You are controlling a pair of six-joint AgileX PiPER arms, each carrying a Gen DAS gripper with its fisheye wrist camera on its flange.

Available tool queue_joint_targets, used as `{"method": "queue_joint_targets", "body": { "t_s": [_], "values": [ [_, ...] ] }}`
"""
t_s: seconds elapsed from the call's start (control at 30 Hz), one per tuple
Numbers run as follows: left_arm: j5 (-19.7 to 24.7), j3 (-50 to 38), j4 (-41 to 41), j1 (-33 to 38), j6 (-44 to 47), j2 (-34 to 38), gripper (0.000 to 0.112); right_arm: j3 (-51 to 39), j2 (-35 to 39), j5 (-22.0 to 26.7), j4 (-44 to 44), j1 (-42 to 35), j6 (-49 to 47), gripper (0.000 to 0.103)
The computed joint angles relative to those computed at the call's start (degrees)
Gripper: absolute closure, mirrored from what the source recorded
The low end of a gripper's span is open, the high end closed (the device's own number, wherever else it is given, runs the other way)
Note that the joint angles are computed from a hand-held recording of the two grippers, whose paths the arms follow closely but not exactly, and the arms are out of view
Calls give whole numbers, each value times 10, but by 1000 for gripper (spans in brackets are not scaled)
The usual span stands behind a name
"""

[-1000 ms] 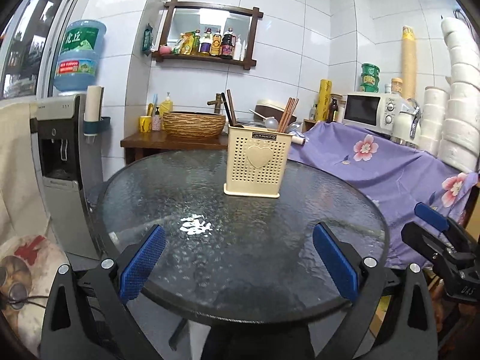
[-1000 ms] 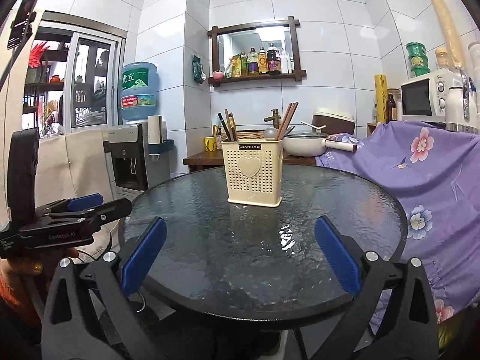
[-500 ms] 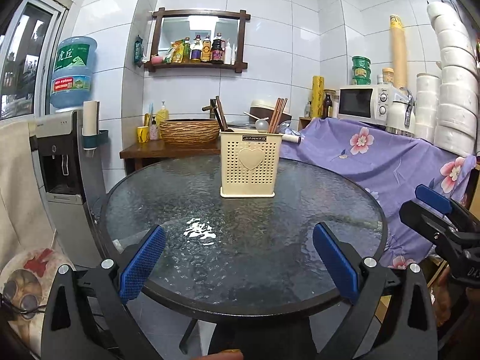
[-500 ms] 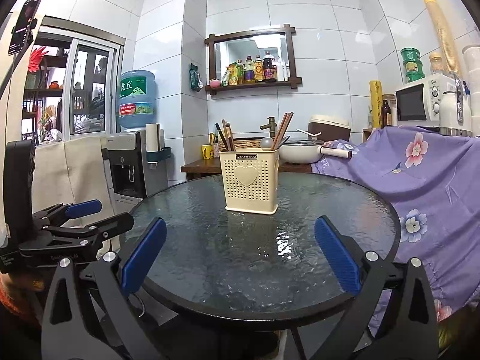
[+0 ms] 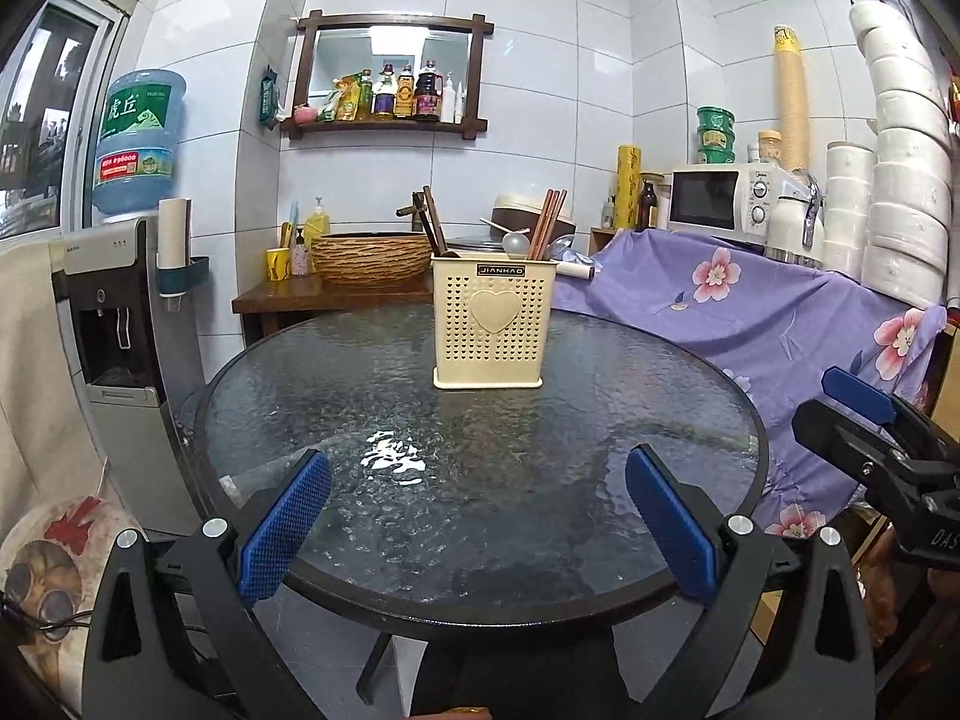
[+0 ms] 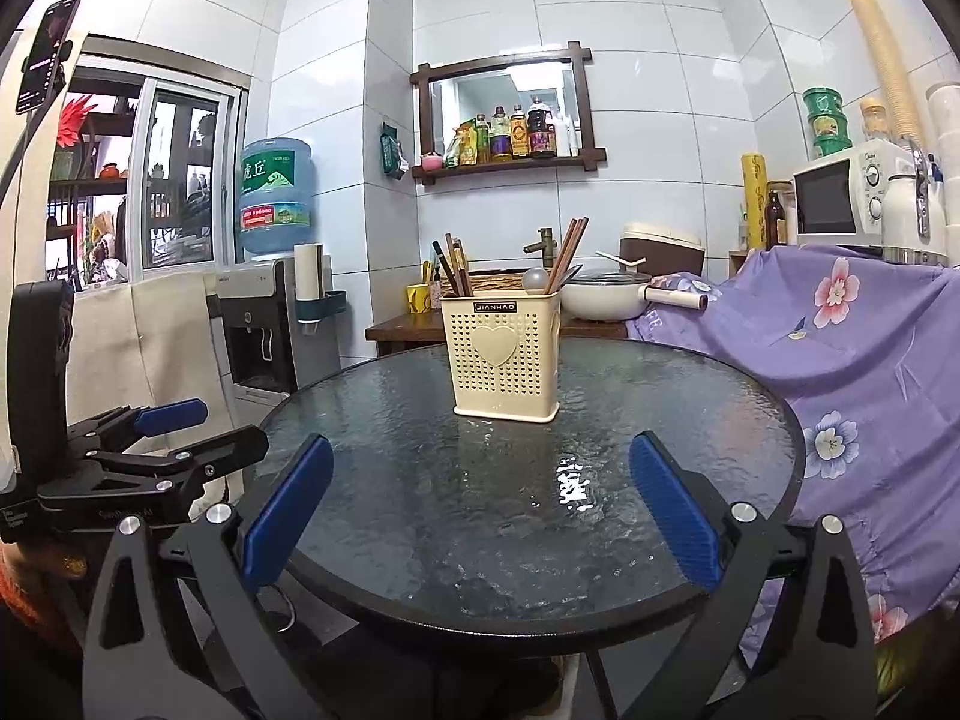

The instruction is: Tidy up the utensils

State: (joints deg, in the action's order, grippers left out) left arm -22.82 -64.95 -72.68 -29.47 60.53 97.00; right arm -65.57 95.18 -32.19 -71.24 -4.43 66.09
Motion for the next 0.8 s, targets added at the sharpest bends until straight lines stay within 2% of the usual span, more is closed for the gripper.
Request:
{"method": "queue_joint_targets", "body": {
  "t_s": [0.8],
  "values": [
    [-5,1,-14,-4,10,-3,15,8,-6,-2,7,7,-18,6]
  ]
}}
